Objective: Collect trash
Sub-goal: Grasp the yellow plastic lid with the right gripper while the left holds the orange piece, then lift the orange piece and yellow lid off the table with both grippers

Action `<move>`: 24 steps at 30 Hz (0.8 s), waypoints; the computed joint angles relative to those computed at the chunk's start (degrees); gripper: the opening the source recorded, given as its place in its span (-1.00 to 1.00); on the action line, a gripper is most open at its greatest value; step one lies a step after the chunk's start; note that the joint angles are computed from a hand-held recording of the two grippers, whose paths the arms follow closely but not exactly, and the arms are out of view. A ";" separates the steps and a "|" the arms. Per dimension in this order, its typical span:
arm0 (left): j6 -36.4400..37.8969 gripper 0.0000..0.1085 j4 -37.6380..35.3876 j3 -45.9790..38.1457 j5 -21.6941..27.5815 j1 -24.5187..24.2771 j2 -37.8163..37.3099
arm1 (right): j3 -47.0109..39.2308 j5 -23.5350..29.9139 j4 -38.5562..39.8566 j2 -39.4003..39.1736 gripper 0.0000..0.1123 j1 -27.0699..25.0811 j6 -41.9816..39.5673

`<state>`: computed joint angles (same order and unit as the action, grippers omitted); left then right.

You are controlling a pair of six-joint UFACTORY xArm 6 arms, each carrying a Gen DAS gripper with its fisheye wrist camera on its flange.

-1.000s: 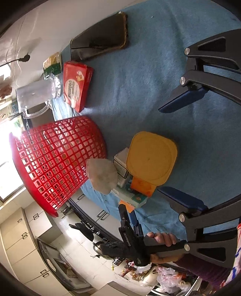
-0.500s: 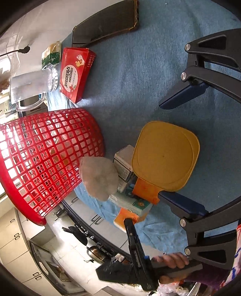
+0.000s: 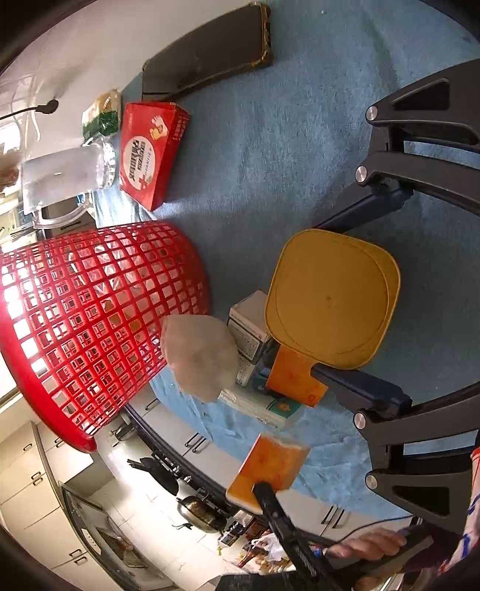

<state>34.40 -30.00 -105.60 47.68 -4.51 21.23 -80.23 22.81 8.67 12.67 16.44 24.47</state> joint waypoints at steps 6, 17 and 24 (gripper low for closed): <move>2.36 -0.98 0.68 7.33 -4.80 -0.66 -5.88 | 3.83 -2.95 -2.28 -3.43 0.34 0.27 2.43; 4.14 -0.98 2.86 18.50 -14.39 -2.18 -14.79 | 10.46 -5.35 -13.62 -10.75 0.34 0.97 11.74; 2.72 -0.98 5.91 22.54 -18.01 -2.54 -18.23 | 12.88 -5.97 -19.28 -13.99 0.34 1.77 15.63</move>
